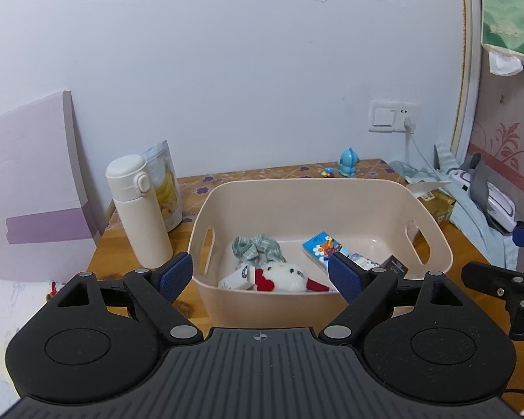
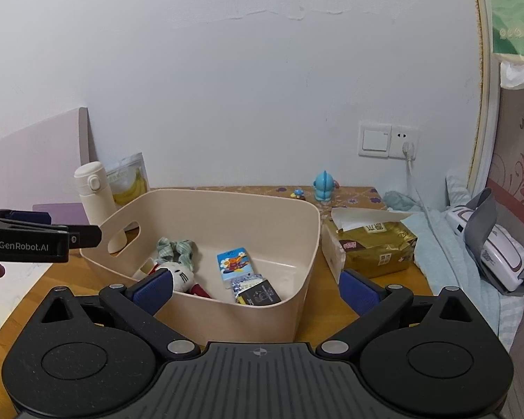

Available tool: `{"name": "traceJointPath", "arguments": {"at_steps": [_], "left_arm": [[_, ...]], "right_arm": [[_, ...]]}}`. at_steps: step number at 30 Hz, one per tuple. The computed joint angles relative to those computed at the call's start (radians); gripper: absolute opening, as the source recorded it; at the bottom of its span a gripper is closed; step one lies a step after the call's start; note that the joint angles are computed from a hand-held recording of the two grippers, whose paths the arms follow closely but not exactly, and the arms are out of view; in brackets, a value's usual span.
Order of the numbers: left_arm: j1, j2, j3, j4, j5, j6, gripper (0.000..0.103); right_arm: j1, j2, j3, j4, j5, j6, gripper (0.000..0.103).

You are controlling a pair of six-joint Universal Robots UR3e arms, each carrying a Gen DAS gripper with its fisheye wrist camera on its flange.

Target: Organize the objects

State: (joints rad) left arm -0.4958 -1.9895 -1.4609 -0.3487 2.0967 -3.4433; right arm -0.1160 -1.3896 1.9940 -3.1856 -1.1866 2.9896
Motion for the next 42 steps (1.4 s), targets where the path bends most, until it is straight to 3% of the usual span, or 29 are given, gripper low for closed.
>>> {"name": "traceJointPath", "arguments": {"at_steps": [17,27,42], "left_arm": [[-0.096,0.156,-0.199,0.044,0.067,-0.091,0.086],[-0.12,0.203,-0.269,0.033,0.069,-0.134,0.086],[-0.181,0.247,-0.341,0.031,0.105,-0.179,0.086]], "right_arm": [[-0.024,-0.185,0.221,-0.057,-0.03,-0.004,0.103],[-0.097,-0.308,0.367,-0.081,0.02,0.003,0.103],[-0.237,-0.517,0.52,0.043,0.139,-0.092,0.103]]}}
